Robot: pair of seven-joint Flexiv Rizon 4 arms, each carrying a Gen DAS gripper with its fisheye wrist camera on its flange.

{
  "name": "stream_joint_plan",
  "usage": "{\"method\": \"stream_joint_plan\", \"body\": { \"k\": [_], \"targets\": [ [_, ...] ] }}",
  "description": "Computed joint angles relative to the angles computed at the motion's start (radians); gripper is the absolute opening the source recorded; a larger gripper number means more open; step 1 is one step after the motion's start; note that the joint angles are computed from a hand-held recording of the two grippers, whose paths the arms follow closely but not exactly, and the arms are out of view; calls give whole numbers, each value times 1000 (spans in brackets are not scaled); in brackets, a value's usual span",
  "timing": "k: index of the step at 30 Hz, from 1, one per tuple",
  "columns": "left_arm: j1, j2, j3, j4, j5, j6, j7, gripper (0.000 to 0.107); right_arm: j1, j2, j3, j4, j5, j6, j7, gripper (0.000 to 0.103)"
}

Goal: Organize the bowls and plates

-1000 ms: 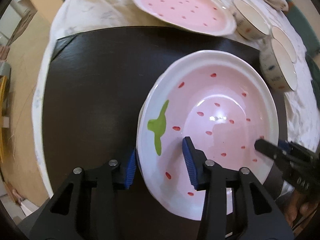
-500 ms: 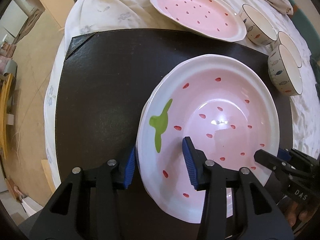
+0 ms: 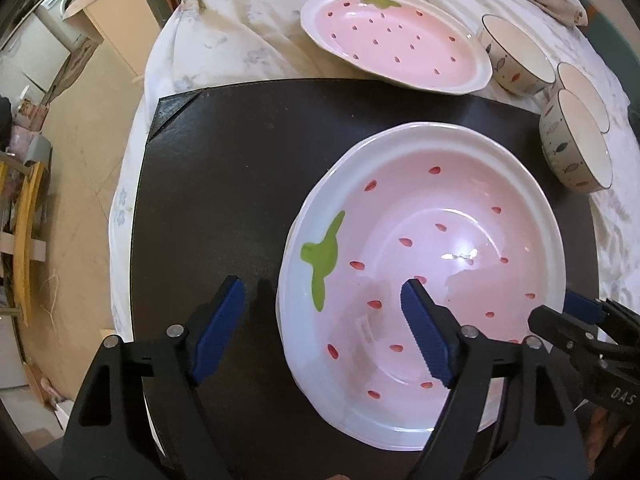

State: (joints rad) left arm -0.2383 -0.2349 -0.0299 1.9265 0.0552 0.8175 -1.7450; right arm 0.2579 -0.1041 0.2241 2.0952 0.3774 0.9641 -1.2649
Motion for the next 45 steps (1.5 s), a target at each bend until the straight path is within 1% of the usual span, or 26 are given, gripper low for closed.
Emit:
{"method": "stream_joint_plan", "body": {
  "k": [2,3,5,7,15,18,22,25,28,30,32,36,41,45],
  "targets": [
    [0,4,1,2,-1,11,-7,78,4,7,-5,4,-31,-5,37,70],
    [0,8,1,5,-1,16,-8,78,6,14,-6,6,-44,-8,58,73],
    [1,16,1,13,-3,31,-6,78,9,31,-5,17,-54,18,74,84],
    [1,22,0,18,-1,41,-5,78,14,43,-4,28,-76,30,93,89],
    [13,65,5,57,-8,65,11,78,33,60,-3,31,-120,18,124,89],
    [17,85,12,66,13,85,-14,78,40,69,-1,34,-133,23,137,89],
    [28,121,14,78,18,126,-38,78,45,89,-2,25,-121,19,159,89],
    [36,138,13,69,37,140,-57,78,48,113,-4,35,-175,34,227,89],
    [47,136,9,49,26,142,-54,78,44,133,-12,35,-209,47,296,89],
    [54,123,4,29,6,138,-38,78,40,137,-20,25,-215,51,323,89],
    [56,101,1,1,3,136,-24,78,35,136,-30,5,-194,43,321,89],
    [52,46,7,-70,25,123,-40,78,25,99,-43,-41,-157,62,308,89],
    [46,-28,22,-155,40,88,-59,78,4,17,-48,-125,-90,60,260,89],
    [45,-76,32,-204,31,73,-66,78,-12,-48,-48,-178,-111,67,251,89]
  ]
}}
